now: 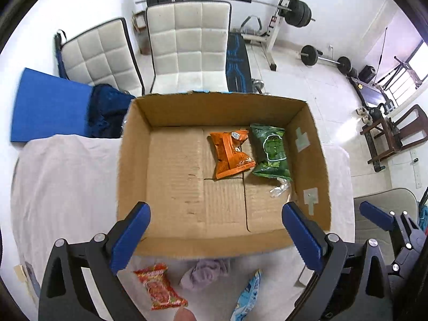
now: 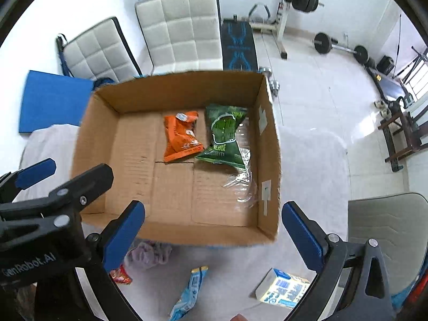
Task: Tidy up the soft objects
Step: 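Grasp the red flowered snack bag with the left tool while the right tool grasps the milk carton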
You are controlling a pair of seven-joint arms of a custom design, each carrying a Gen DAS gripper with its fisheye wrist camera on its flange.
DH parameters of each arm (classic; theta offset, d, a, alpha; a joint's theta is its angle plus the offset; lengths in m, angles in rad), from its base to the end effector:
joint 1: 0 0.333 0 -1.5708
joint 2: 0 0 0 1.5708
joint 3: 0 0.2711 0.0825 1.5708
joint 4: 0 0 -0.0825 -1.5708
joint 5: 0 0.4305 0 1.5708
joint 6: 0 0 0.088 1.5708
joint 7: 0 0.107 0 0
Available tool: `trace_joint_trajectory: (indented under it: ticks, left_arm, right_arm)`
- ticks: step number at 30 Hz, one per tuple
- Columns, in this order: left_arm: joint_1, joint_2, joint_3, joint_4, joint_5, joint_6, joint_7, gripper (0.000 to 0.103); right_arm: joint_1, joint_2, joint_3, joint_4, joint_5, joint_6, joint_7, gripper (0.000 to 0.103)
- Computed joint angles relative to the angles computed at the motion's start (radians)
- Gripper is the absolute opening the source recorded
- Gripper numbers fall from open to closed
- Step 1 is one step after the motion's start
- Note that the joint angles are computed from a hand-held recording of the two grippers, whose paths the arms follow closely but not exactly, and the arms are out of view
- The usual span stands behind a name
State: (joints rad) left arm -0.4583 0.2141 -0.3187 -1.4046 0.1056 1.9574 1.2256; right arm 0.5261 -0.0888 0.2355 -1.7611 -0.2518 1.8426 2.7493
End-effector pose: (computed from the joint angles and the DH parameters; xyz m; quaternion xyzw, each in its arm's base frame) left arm 0.5102 -0.4625 0.5771 -0.5293 0.8303 -0.1650 0.0575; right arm 0.4453 0.4030 0.5597 -0.5585 0.8144 -0.1161 0.1060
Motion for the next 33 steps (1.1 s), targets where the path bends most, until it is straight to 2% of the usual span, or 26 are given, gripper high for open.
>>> trace_joint_trajectory:
  ticks: [6,10,15,20,23,27,29,31,33]
  left_arm:
    - [-0.001,-0.121,-0.008,-0.104,0.007,0.028,-0.035,0.101]
    - [-0.004,-0.177,-0.013,-0.153,0.012,0.025,-0.079,0.101]
    - [-0.007,-0.26,-0.021,-0.264,-0.023,0.029,-0.13,0.101]
    - [-0.025,-0.279,-0.032,-0.381,-0.093,0.016,-0.144,0.101]
    - [-0.038,-0.27,-0.038,-0.457,-0.135,0.014,-0.155,0.101]
    - [-0.049,-0.252,-0.042,-0.531,-0.16,0.0,-0.184,0.101]
    - [-0.047,-0.248,-0.038,-0.566,-0.175,-0.001,-0.197,0.101]
    - [-0.045,-0.242,-0.036,-0.585,-0.186,-0.006,-0.203,0.101]
    - [-0.041,-0.248,-0.032,-0.61,-0.192,-0.004,-0.214,0.101]
  right_arm:
    - [0.014,-0.057,0.023,0.001,-0.015,-0.021,0.005,0.103]
    - [0.011,-0.127,0.031,-0.045,0.034,-0.018,-0.002,0.103]
    - [0.002,-0.304,0.017,-0.263,0.196,-0.008,-0.044,0.103]
    - [0.006,-0.4,0.002,-0.461,0.35,-0.071,-0.191,0.103]
    - [0.015,-0.393,0.002,-0.543,0.405,-0.095,-0.296,0.103]
    - [0.026,-0.331,0.014,-0.582,0.415,-0.091,-0.426,0.103]
    - [0.027,-0.287,0.024,-0.575,0.391,-0.092,-0.466,0.103]
    - [0.031,-0.269,0.015,-0.589,0.422,-0.065,-0.489,0.103]
    - [0.024,-0.269,0.009,-0.606,0.451,-0.041,-0.457,0.101]
